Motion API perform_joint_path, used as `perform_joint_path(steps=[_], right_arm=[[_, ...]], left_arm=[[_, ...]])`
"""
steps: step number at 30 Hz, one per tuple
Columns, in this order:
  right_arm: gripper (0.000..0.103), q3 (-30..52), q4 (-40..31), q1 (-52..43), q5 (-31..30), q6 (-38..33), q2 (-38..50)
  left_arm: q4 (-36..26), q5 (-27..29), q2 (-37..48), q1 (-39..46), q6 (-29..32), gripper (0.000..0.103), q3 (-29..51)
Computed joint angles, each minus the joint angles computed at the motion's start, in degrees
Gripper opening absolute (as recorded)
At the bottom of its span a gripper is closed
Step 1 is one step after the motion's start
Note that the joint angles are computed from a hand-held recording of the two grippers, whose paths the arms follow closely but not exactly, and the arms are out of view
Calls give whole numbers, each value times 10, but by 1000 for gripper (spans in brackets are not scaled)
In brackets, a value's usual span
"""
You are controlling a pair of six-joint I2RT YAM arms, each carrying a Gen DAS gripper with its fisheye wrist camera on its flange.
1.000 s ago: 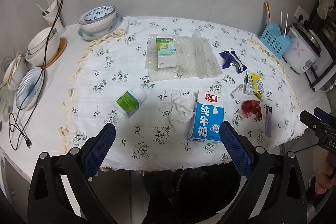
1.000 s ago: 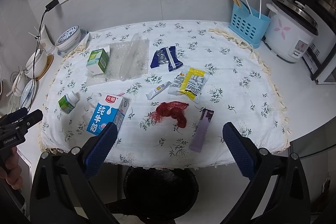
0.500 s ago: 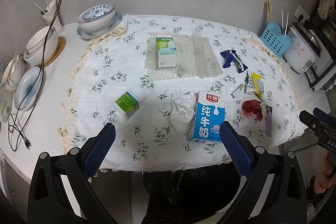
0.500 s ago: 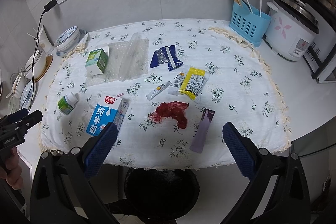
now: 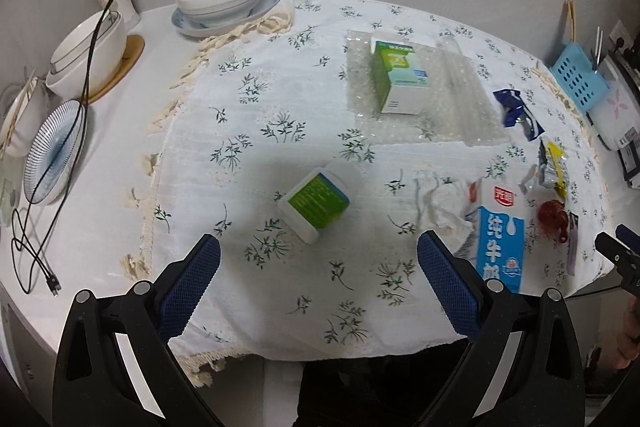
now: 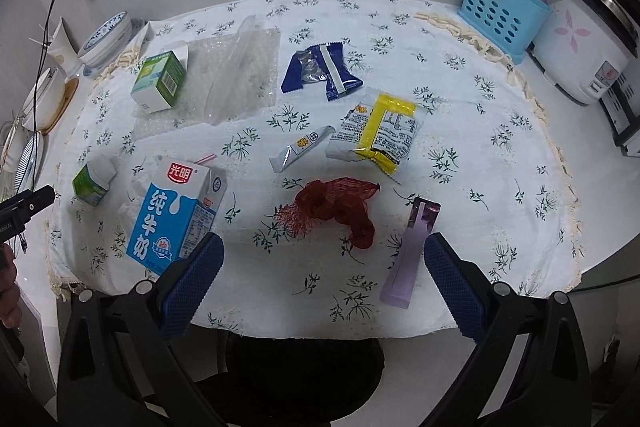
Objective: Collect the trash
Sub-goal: 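Grasp the white medicine bottle with the left tool while the right tool grasps the red mesh bag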
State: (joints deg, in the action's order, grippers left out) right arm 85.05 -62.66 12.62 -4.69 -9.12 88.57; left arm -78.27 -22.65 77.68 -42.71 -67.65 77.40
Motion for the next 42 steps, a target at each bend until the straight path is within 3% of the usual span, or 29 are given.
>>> perform_joint_path(steps=[8,14,19,23,28,31,34,42], right_arm=[[94,8,12,20,29,43,63],[85,45,-4,30,54,73,121],[74,72,-12,35,67,94,164],[61,88,-19,33,64,105,193],[52,91,-18,35,65,117,203],[44,95,-17,38,70,118,207],[38,94,-15,41,73,118,208],[27,85,-2,40,73,113,201]], left_arm=[[118,55,-31,105,145,95,-117],[190,101,-26,153,207,91,-167],[231,132,-17,171,247,82,-185],[249,148,-13,179,270,73,-190],[254,159,-11,187,295,61,-186],[260,168,-9,198,307,58,-186],[259,168,-10,201,318,46,-185],[256,162,-12,196,317,45,-185]])
